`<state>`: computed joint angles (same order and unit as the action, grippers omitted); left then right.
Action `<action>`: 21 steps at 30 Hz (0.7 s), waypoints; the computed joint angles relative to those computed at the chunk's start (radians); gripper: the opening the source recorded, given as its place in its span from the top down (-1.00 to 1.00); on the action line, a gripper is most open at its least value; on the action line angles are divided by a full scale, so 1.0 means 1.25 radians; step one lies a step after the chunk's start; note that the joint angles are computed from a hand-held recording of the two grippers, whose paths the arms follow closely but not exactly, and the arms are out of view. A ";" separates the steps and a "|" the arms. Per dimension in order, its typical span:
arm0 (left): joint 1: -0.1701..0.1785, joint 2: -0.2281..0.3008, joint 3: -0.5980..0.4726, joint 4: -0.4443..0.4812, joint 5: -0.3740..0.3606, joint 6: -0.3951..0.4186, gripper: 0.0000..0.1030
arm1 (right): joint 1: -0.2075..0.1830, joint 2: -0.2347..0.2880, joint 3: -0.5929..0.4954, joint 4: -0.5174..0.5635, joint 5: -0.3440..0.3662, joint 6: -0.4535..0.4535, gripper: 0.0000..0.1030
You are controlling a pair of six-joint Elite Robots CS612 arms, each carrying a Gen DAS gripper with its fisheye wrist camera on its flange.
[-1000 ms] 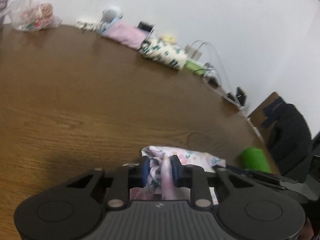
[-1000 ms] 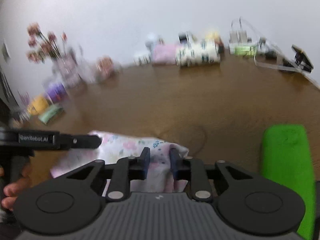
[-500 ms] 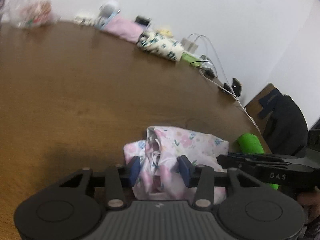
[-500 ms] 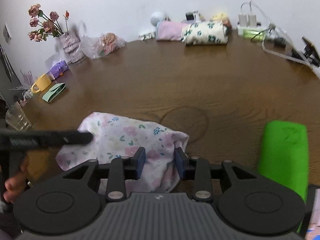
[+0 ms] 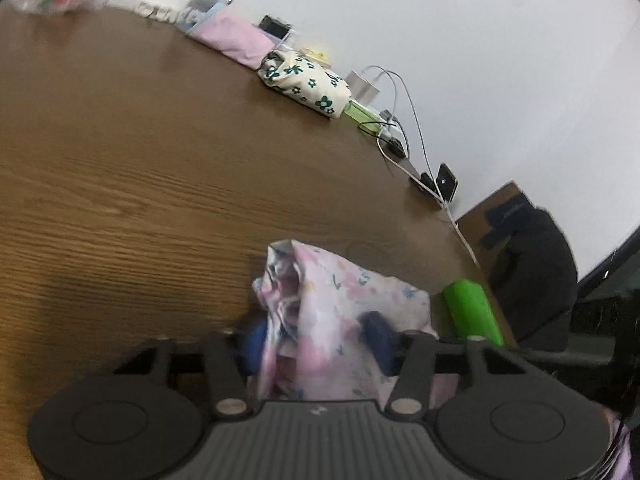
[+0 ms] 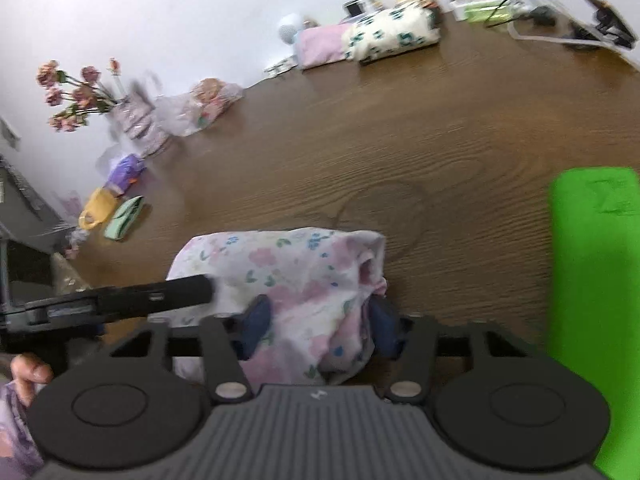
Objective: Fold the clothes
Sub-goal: 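Lift the rolled dress with both grippers and carry it toward the clothes stack, then lower the rolled dress onto the folded clothes stack and open both grippers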
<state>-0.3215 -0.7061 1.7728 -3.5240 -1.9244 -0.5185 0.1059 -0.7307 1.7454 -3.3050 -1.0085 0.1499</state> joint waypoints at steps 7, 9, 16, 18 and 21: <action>0.034 0.003 -0.053 -0.012 -0.097 -0.074 0.53 | -0.010 -0.002 -0.026 -0.027 0.070 0.036 0.77; 0.039 -0.006 -0.082 -0.024 -0.110 -0.061 0.53 | -0.013 -0.021 -0.040 -0.016 0.080 0.000 0.77; 0.043 0.026 -0.303 0.009 -0.084 -0.096 0.52 | -0.026 -0.034 -0.235 0.067 0.059 -0.086 0.77; 0.040 0.061 -0.398 0.055 -0.070 -0.087 0.52 | -0.026 -0.003 -0.328 0.129 0.033 -0.102 0.77; 0.049 0.142 -0.564 0.159 -0.089 -0.083 0.52 | -0.027 0.065 -0.487 0.244 -0.010 -0.105 0.77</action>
<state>-0.2609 -0.5284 1.0676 -3.3248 -2.0362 -0.6222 0.0725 -0.6491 1.1366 -3.0002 -1.0206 0.0190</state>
